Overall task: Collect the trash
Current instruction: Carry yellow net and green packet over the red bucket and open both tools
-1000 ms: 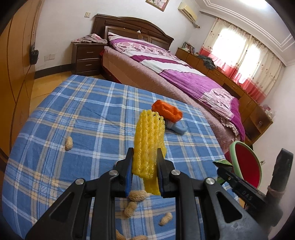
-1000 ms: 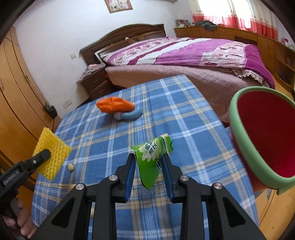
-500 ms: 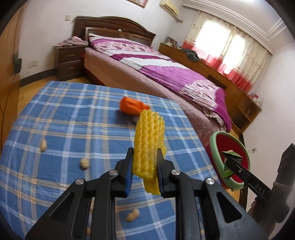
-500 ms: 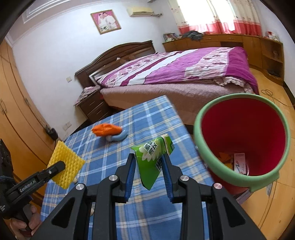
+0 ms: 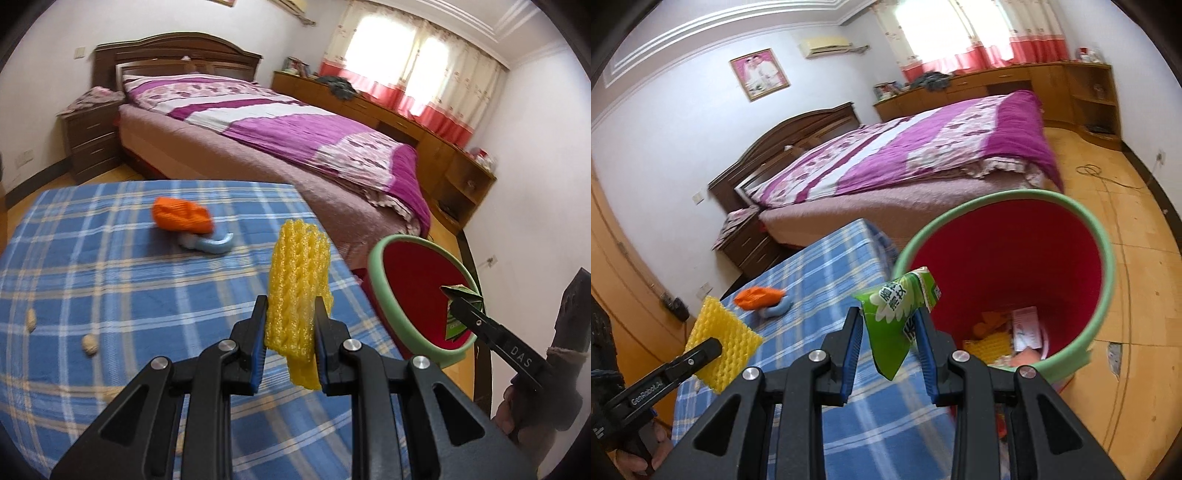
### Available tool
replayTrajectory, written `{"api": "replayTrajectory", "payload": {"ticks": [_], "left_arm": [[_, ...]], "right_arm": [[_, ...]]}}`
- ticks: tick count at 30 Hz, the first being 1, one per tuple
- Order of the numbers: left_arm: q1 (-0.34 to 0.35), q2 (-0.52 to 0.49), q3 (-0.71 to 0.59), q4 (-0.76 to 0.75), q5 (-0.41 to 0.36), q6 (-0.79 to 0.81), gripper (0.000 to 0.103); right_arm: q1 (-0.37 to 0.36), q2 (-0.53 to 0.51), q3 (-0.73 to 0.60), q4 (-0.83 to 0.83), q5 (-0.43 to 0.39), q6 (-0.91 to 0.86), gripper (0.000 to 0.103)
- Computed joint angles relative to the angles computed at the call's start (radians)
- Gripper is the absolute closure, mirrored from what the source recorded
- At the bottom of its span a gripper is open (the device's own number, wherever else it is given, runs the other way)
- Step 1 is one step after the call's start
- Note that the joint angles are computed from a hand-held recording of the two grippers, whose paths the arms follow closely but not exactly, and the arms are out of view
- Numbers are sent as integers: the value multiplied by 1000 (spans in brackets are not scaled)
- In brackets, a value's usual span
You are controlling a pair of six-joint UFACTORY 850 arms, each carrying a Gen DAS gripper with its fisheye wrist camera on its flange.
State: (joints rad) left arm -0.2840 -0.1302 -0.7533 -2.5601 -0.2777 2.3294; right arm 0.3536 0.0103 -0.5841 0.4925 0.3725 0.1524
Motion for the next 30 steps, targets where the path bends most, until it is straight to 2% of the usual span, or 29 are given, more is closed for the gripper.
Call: {"api": "replayTrajectory", "payload": {"ticks": [5,18,30], "left_arm": [[-50,-42,-53,26,11,1,81],[-147,-184,-220,158,56,-89,81],[-205,-292,-346,418,107,-336,81]], "right_arm": [[-43,10,20,56,-3,-41,71],[-173,-32,21,-16,-44,26,69],[-229,-50,29,-171,-23,175,62]]}}
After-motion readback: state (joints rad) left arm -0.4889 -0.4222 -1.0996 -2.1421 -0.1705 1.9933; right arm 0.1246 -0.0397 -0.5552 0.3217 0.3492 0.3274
